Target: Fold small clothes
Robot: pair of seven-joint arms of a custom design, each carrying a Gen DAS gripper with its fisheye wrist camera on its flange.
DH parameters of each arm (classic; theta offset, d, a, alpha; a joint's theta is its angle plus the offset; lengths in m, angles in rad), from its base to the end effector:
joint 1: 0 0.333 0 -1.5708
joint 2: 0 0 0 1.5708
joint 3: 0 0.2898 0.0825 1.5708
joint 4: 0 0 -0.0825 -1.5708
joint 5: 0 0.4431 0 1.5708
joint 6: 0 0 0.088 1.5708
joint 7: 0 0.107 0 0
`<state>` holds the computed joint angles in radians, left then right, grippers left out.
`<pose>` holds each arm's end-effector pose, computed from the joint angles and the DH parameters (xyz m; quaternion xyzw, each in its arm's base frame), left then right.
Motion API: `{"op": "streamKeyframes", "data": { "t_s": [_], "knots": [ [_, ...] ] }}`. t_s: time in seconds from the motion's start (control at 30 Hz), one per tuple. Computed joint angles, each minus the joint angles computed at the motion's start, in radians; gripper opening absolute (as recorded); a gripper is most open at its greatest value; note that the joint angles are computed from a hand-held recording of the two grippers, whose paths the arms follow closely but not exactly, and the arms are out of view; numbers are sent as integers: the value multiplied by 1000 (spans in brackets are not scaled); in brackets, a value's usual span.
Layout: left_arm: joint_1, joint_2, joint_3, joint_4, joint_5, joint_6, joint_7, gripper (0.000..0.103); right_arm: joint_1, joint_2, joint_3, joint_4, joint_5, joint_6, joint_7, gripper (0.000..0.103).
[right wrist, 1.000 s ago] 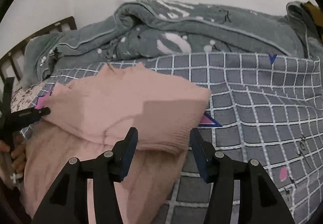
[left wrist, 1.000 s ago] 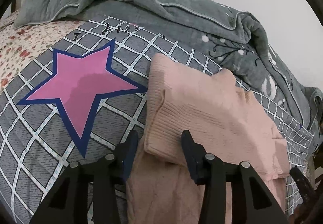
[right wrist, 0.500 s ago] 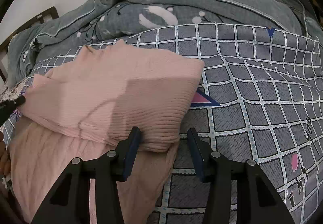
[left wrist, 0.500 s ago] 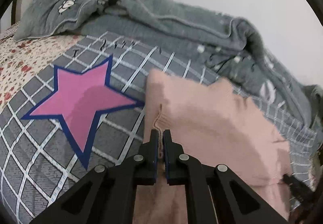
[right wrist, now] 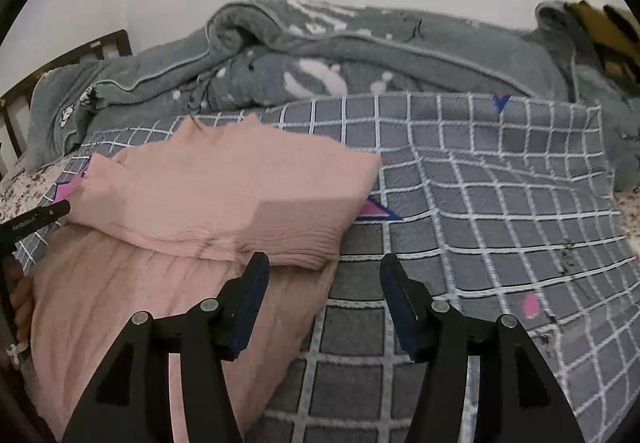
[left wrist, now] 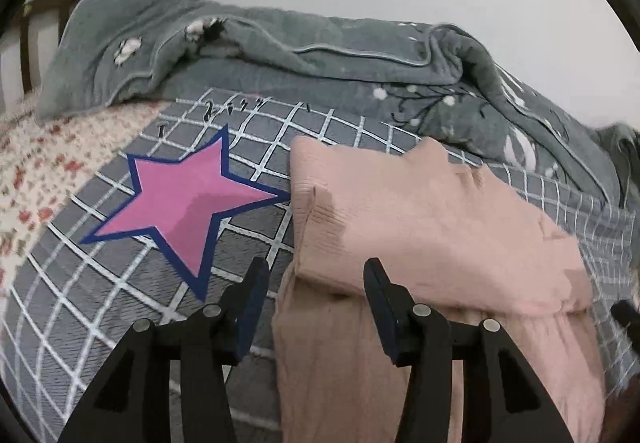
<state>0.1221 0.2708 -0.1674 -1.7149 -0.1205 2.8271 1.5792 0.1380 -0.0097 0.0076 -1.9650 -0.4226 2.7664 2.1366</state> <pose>0.7334 -0.0160 0.4832 -0.6663 0.6211 -0.3354 0.2405 0.6487 0.1128 0.5205 -0.6138 0.6728 -0.2949 0.2892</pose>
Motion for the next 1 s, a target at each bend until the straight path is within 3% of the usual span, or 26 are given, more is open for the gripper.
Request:
{"op": "streamKeyframes", "data": {
  "t_s": [0.13, 0.23, 0.33, 0.5, 0.6, 0.67, 0.73, 0.8, 0.87, 1.0],
  "knots": [
    [10, -73, -9, -99, -19, 70, 47, 47, -15, -70, 17, -70, -13, 67, 62, 57],
    [91, -140, -102, -163, -313, 58, 348, 34, -40, -120, 48, -115, -90, 97, 158, 57],
    [89, -215, -99, -234, -506, 66, 510, 34, -36, -190, 65, -207, -12, 126, 117, 57],
    [57, -348, -27, -347, -789, -48, 734, 34, -72, -303, 154, -338, -19, 65, 108, 57],
    [34, -438, 19, -467, -773, -51, 741, 35, -53, -371, 166, -413, 38, 52, 64, 57],
    [25, -472, 56, -507, -752, -115, 709, 39, -28, -417, 158, -468, 115, 74, 27, 57],
    [9, -503, 91, -541, -748, -153, 700, 42, -80, -475, 223, -526, 120, 100, 96, 57],
    [-7, -544, 102, -598, -715, -100, 683, 46, -145, -536, 296, -584, 105, 133, 183, 57],
    [-19, -580, 109, -649, -667, -58, 667, 48, -148, -578, 313, -626, 132, 151, 199, 57],
    [-82, -647, 173, -720, -668, -65, 691, 48, -120, -645, 315, -696, 201, 172, 182, 57]
  ]
}}
